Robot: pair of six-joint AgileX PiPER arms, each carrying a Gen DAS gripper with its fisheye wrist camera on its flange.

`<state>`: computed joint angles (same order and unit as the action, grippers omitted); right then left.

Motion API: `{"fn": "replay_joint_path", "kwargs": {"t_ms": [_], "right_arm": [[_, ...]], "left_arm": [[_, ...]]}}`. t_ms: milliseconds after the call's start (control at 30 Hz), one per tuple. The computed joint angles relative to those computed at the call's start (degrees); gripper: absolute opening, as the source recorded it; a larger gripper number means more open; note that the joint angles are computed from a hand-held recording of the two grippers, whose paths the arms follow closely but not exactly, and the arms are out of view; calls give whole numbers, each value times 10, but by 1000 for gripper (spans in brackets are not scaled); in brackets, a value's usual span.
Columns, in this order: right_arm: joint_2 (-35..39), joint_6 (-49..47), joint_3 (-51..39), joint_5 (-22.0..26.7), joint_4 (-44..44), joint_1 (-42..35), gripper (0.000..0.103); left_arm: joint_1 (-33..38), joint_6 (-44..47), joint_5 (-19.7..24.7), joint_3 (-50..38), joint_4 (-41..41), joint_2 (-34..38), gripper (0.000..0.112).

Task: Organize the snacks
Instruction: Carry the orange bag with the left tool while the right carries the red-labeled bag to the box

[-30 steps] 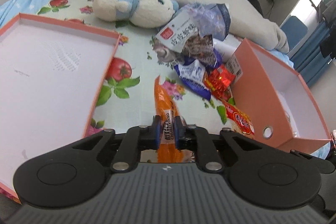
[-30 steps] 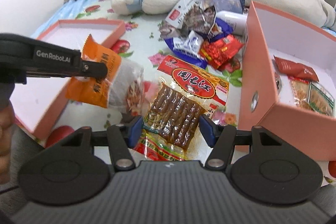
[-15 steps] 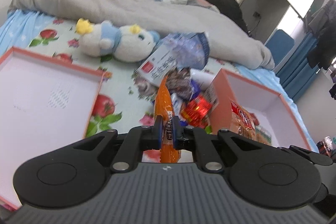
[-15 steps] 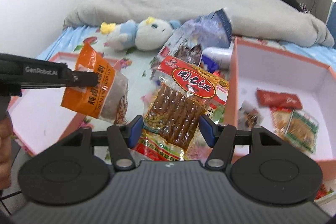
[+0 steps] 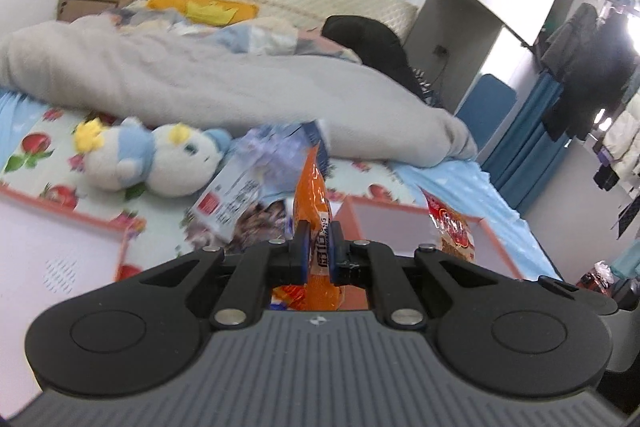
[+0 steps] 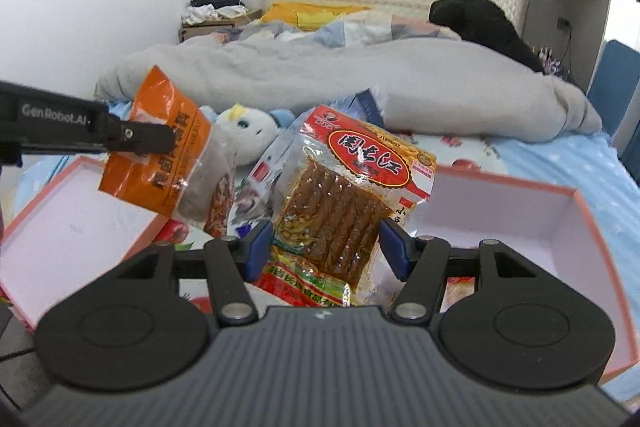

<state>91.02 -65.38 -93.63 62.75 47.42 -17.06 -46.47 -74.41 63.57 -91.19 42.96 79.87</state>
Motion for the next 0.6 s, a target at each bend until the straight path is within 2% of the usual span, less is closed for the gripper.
{"fn": "replay_joint_path", "kwargs": {"t_ms": [267,367,600], "right_arm": [[52,16,-87,10,17,-27,61],[92,39,-139,37,18,-41,61],[146,43,-186,32,-4,-65,61]], "left_arm": [[34,99,-18,-153,-67,106,10],[46,136,-26,-207,-110,151,10],[63,200,3,-363,-198,280,10]]}}
